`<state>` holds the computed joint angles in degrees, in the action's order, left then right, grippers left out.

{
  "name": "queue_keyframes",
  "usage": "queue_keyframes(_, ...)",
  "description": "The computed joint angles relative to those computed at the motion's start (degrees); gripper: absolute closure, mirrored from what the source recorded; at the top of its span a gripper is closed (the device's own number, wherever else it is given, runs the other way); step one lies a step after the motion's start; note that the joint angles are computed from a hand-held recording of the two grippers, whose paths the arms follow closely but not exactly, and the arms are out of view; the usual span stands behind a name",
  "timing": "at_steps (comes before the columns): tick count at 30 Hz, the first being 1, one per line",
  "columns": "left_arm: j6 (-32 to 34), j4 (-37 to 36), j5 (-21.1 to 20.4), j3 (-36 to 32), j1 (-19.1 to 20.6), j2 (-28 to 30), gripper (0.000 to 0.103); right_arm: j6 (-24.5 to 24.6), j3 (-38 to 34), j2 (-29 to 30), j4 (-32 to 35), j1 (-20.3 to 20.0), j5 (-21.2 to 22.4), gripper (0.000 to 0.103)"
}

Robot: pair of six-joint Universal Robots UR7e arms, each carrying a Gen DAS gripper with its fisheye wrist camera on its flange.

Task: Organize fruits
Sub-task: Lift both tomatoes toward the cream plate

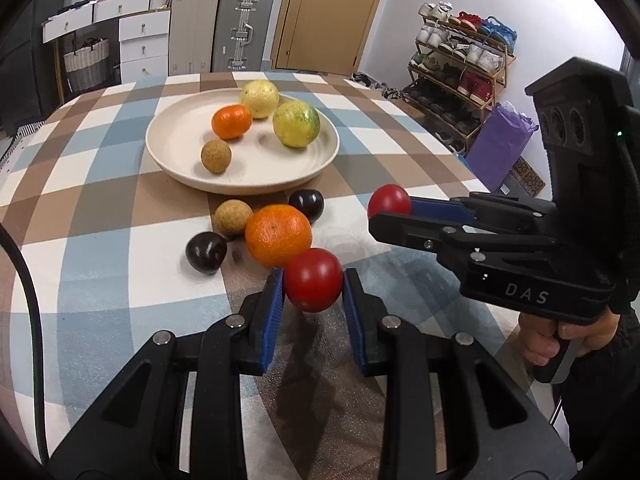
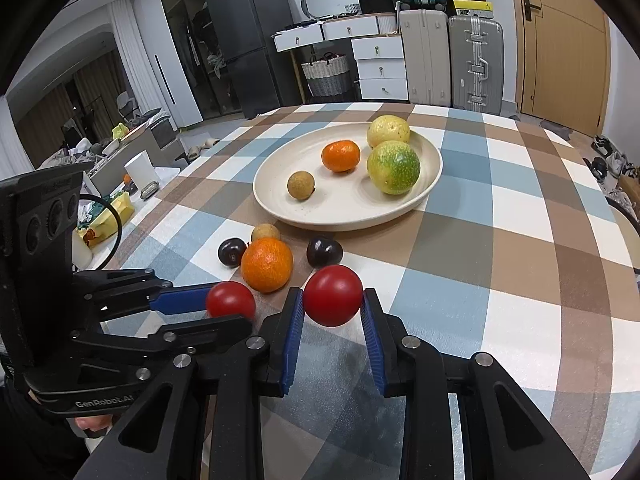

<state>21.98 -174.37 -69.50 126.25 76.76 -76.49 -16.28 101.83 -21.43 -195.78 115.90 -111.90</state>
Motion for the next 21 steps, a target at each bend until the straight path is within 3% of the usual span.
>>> queue_keyframes(11,1.2,-2.1,1.0,-1.8,-0.3,-2.1,0.077,-0.7,-1.6,-0.4,-0.5,0.6,0.8,0.073)
queue_keyframes(21,2.1,-3.9,1.9,-6.8,0.5,0.0,0.077,-1.5,-4.7,0.5,0.4,0.6,1.5,0.073)
